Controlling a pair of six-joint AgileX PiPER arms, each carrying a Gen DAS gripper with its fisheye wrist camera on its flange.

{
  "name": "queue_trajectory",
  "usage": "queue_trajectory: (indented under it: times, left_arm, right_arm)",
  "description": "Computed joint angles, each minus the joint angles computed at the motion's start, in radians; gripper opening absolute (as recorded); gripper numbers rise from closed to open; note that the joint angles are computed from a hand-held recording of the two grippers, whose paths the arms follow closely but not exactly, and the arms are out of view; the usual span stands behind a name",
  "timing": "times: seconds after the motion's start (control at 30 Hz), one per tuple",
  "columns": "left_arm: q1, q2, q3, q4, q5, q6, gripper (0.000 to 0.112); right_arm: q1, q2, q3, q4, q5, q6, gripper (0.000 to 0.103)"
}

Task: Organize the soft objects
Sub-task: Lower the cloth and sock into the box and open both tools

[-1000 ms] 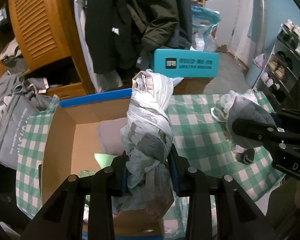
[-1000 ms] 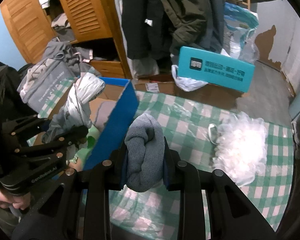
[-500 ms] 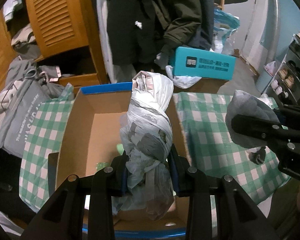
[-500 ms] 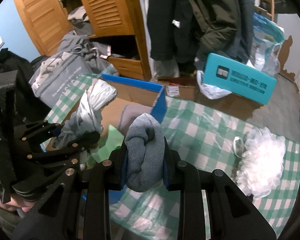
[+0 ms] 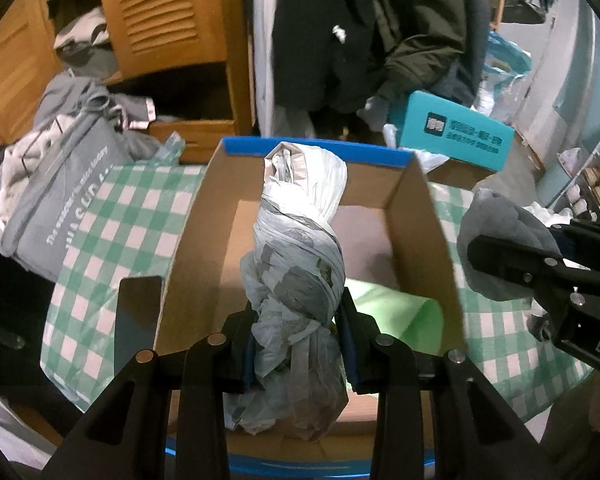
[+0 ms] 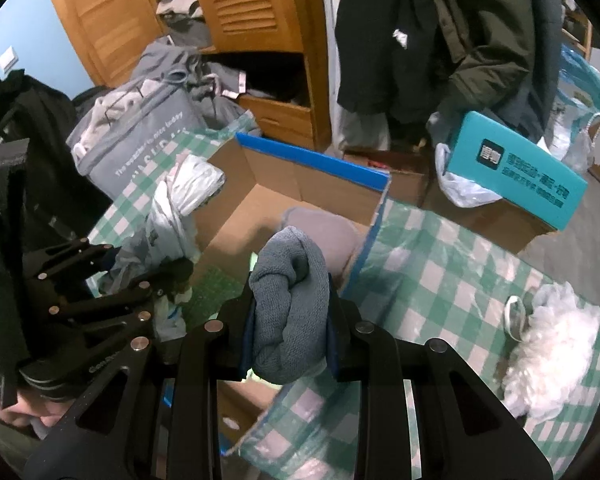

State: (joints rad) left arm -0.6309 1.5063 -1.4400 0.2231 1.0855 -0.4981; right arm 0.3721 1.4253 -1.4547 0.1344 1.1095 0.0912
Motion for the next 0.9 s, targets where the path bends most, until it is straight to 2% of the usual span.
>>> queue_trajectory:
  times: [0.3, 0.4, 0.47, 0.57, 0.8, 0.9]
  left_arm:
    - [0.038, 0.000, 0.050, 0.004, -0.007, -0.004, 0.035]
    - [0.035, -0.004, 0.052, 0.027, 0.003, -0.022, 0.040]
    - [0.029, -0.004, 0.049, 0.045, 0.015, -0.034, 0.041]
    - [0.021, 0.000, 0.040, 0.071, 0.029, -0.051, 0.053]
    - [-0.011, -0.011, 0.025, 0.118, 0.038, -0.076, 0.066]
    - [-0.024, -0.012, 0.017, 0.124, 0.036, -0.074, 0.066]
  right_arm:
    - [0.032, 0.079, -0.016, 0.027, -0.019, -0.013, 0.027]
    - [0.042, 0.081, -0.017, 0.018, -0.028, -0.003, 0.035]
    - [0.052, 0.078, -0.020, 0.000, -0.034, 0.004, 0.044]
    - [0.060, 0.066, -0.017, -0.020, -0.048, 0.011, 0.057]
    - [0.019, 0.048, -0.009, -0.008, -0.042, 0.011, 0.058]
    - [-0.002, 0.037, -0.005, -0.005, -0.030, 0.011, 0.059]
